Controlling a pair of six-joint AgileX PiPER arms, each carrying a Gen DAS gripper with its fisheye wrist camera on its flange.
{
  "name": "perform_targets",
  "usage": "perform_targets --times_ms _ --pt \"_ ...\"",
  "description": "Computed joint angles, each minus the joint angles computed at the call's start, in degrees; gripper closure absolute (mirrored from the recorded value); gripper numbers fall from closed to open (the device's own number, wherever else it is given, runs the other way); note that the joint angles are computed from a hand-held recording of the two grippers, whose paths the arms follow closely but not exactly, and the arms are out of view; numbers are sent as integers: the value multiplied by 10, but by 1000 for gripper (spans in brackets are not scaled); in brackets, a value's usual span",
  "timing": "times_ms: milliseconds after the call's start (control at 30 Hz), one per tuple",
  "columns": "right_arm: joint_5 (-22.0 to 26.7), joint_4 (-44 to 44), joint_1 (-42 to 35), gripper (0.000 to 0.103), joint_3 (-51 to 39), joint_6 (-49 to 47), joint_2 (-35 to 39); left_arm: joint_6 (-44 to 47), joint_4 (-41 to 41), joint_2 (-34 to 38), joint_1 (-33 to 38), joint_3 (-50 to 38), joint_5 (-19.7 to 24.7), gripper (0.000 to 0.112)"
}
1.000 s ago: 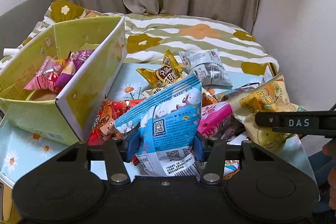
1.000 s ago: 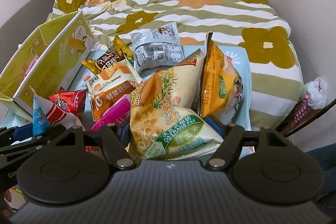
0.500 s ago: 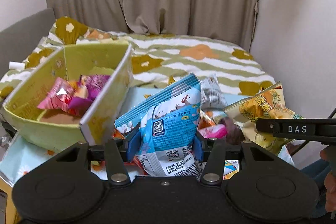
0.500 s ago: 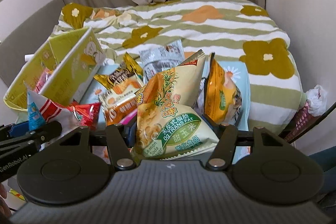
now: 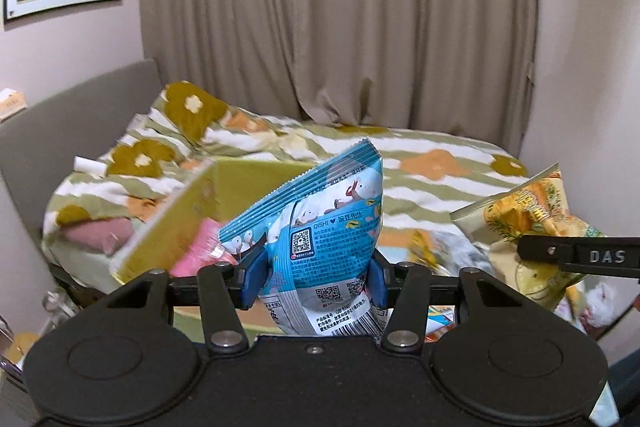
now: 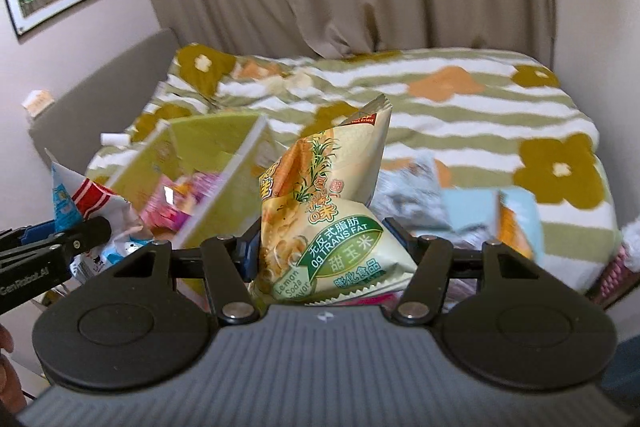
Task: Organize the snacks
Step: 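Carry both bags into the cardboard box and release them from both tools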
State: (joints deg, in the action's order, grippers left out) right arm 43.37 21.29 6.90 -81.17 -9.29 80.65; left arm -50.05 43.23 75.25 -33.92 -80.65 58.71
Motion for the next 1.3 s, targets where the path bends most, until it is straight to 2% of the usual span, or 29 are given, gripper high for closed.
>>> perform_targets --times_ms 167,333,500,700,833,933,1000,1067,1300 --pt "-17 -121 117 28 -82 154 50 169 -115 -4 157 -21 -67 57" --pt "3 -233 215 28 -187 287 132 369 -274 24 305 -49 -109 57" --pt "44 -318 283 28 -286 385 222 550 -410 79 407 -88 -109 56" --pt "104 -388 328 28 -386 470 312 709 -508 150 460 -123 -87 56" --pt "129 -423 346 28 -409 513 338 785 -538 179 473 -124 -75 55" --pt "151 -435 351 28 -432 530 358 816 -549 198 479 -129 -62 47" --pt "163 -440 354 28 -444 538 367 827 -558 207 485 -133 -58 12" --pt "169 -446 357 28 -450 543 373 848 -579 193 494 -111 -79 9" --pt "181 -445 358 28 -466 528 384 828 -610 176 523 -103 -49 9"
